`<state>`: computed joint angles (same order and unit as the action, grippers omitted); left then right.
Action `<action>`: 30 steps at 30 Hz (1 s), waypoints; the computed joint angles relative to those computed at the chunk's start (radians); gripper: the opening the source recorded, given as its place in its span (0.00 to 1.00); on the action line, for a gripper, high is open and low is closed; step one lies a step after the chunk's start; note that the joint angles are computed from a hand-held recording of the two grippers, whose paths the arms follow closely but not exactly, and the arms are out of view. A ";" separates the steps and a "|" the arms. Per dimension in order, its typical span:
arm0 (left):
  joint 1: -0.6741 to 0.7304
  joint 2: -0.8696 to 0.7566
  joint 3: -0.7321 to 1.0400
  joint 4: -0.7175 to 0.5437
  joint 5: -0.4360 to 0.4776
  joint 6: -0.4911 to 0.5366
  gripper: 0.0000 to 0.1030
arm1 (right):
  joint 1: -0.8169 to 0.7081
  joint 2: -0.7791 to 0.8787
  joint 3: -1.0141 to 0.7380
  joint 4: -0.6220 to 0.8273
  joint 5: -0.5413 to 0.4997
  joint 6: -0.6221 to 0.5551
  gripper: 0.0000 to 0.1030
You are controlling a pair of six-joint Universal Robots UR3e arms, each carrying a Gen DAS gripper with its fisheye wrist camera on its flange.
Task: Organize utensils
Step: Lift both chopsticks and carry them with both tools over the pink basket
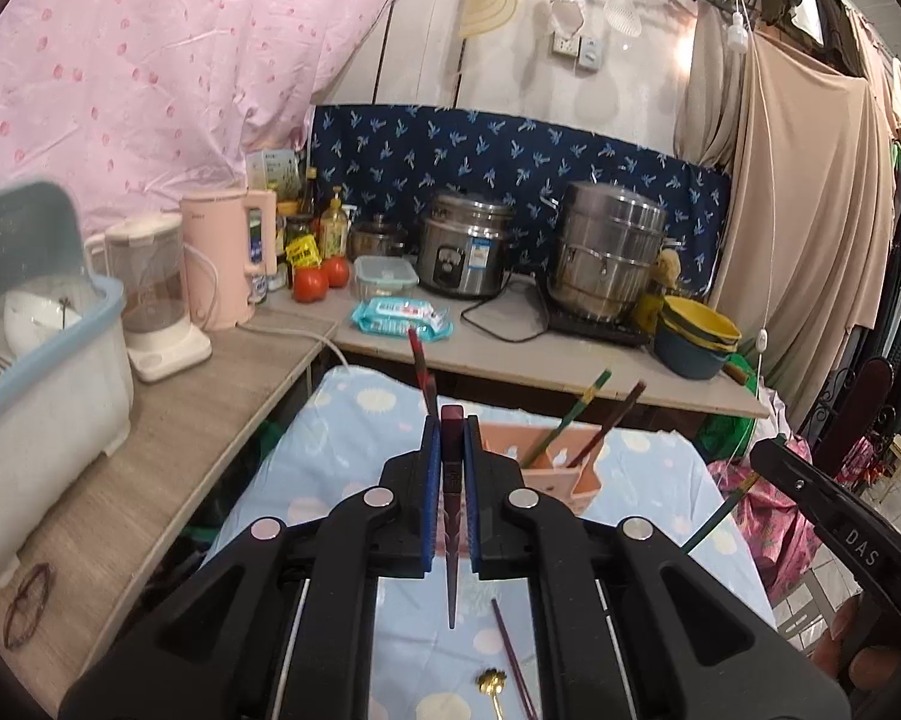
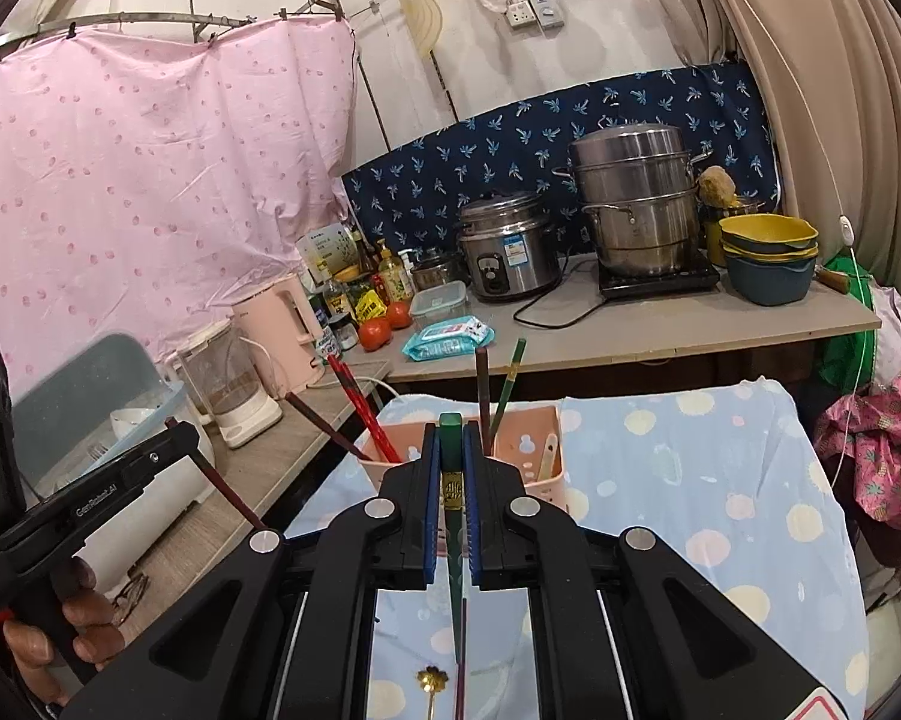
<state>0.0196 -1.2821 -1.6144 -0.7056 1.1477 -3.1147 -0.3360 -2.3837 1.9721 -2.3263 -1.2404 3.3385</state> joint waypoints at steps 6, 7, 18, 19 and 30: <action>-0.055 -0.114 0.190 0.010 0.040 -0.051 0.07 | -0.083 0.089 -0.108 -0.035 0.090 0.009 0.07; -0.071 -0.140 0.232 0.011 0.054 -0.056 0.07 | -0.080 0.116 -0.133 -0.048 0.087 0.014 0.07; -0.182 -0.429 0.639 -0.017 0.166 -0.081 0.07 | 0.015 0.427 -0.421 -0.191 -0.040 0.068 0.07; -0.186 -0.444 0.655 -0.021 0.171 -0.081 0.07 | 0.029 0.455 -0.442 -0.201 -0.057 0.066 0.07; -0.200 -0.581 0.760 -0.042 0.204 -0.079 0.07 | 0.135 0.679 -0.541 -0.230 -0.153 0.039 0.07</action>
